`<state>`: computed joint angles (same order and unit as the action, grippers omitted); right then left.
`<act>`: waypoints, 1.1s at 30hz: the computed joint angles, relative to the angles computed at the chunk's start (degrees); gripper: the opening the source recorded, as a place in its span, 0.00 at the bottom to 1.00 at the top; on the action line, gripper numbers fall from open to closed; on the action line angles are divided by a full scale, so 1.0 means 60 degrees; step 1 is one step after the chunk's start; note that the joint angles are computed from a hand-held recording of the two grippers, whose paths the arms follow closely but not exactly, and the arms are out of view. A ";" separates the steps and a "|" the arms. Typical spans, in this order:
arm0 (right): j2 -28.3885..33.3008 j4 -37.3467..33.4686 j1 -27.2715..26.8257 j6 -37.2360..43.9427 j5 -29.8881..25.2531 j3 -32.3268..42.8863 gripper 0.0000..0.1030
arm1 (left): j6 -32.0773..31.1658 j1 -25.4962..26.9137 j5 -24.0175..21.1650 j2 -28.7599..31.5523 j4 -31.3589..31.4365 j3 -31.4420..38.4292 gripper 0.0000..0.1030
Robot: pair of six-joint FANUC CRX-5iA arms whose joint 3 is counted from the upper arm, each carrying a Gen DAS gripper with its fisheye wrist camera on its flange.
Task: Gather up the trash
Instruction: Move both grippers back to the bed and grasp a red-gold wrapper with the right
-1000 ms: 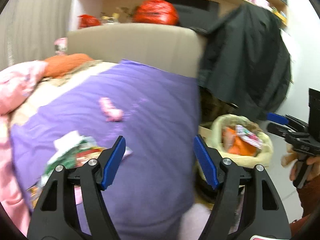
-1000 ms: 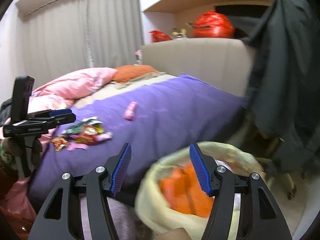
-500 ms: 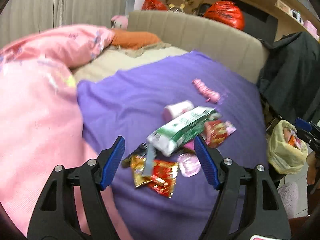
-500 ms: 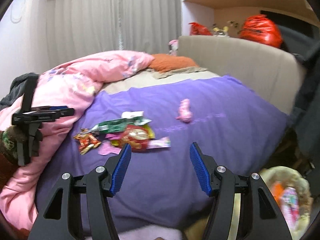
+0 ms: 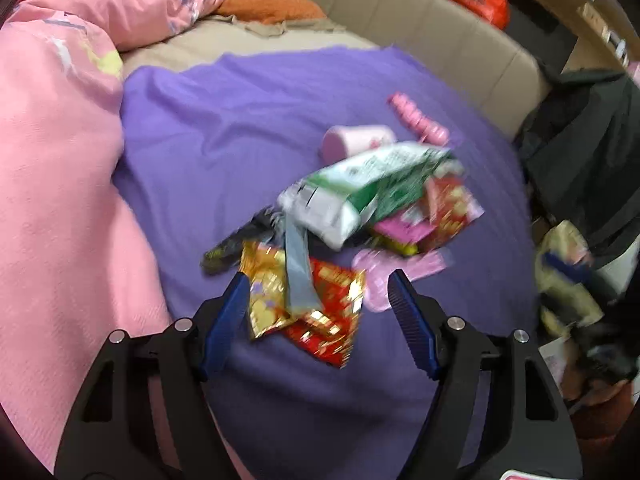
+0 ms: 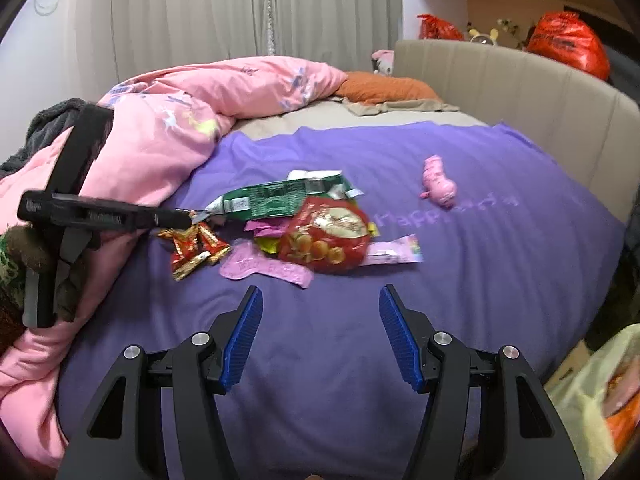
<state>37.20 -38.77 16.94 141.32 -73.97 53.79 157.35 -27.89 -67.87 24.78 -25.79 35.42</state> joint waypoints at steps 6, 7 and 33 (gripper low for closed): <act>0.0629 -0.0679 0.0399 0.0600 -0.1608 0.0992 0.56 | 0.1175 -0.0532 -0.0756 -0.0570 -0.2039 0.0169 0.66; 0.0680 -0.0778 0.0481 0.0676 -0.1757 0.1063 0.56 | 0.1264 -0.0616 -0.1041 -0.0587 -0.2313 0.0238 0.66; 0.0567 0.0046 0.0522 -0.0177 -0.1580 0.0733 0.19 | 0.0021 0.0683 0.0736 -0.0478 -0.0194 -0.0901 0.66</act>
